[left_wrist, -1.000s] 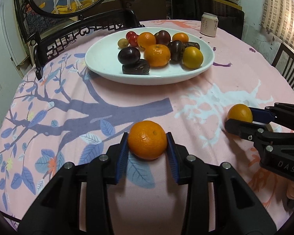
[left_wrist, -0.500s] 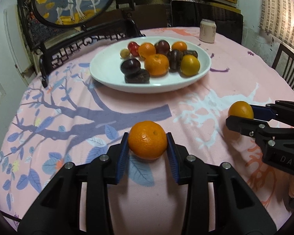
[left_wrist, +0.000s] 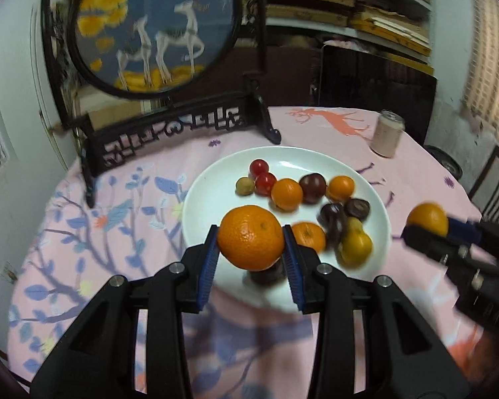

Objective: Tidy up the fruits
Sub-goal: 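Lower both fruits onto the plate and open both tools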

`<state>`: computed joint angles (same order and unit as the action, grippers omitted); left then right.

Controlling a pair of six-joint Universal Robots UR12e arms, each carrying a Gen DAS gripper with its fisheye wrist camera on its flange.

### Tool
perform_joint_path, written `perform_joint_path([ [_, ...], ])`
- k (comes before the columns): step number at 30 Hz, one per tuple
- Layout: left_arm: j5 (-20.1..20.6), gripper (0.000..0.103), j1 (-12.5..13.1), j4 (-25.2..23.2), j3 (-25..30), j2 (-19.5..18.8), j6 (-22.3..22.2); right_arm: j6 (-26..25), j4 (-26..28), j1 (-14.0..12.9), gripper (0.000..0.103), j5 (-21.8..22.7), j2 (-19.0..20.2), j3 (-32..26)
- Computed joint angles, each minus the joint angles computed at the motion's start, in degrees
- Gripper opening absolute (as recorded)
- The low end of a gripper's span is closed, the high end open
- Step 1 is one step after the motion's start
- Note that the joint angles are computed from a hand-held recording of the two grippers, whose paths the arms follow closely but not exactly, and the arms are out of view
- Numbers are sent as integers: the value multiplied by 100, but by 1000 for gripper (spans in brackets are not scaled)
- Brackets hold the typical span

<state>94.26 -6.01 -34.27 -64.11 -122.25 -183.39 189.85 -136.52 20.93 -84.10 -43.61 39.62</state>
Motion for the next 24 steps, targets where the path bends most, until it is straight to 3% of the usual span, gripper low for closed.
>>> perform_joint_path([
  [3, 4, 38, 21, -328, 374, -280, -141, 160, 463, -12, 36, 106, 408, -647],
  [5, 8, 39, 32, -399, 487, -377, -168, 195, 682, -55, 36, 455, 591, -924],
  [6, 26, 47, 39, -410, 526, -414, -202, 209, 741, -60, 36, 522, 637, -998],
  [7, 59, 69, 42, -400, 526, -422, -230, 224, 749, -71, 44, 562, 681, -1057],
  [8, 100, 75, 48, -285, 486, -421, -251, 231, 638, -71, 55, 529, 668, -1008],
  [9, 150, 76, 48, -209, 451, -413, -235, 231, 458, -70, 58, 471, 625, -899],
  [12, 128, 77, 61, -215, 390, -368, -187, 185, 43, -83, 58, 395, 482, -596],
  [19, 428, 94, -10, 126, -133, -83, -27, 345, -400, -97, 63, 419, 70, 154],
  [24, 542, 101, -70, 509, -624, 205, 10, 72, -784, 35, 70, -198, -235, 743],
])
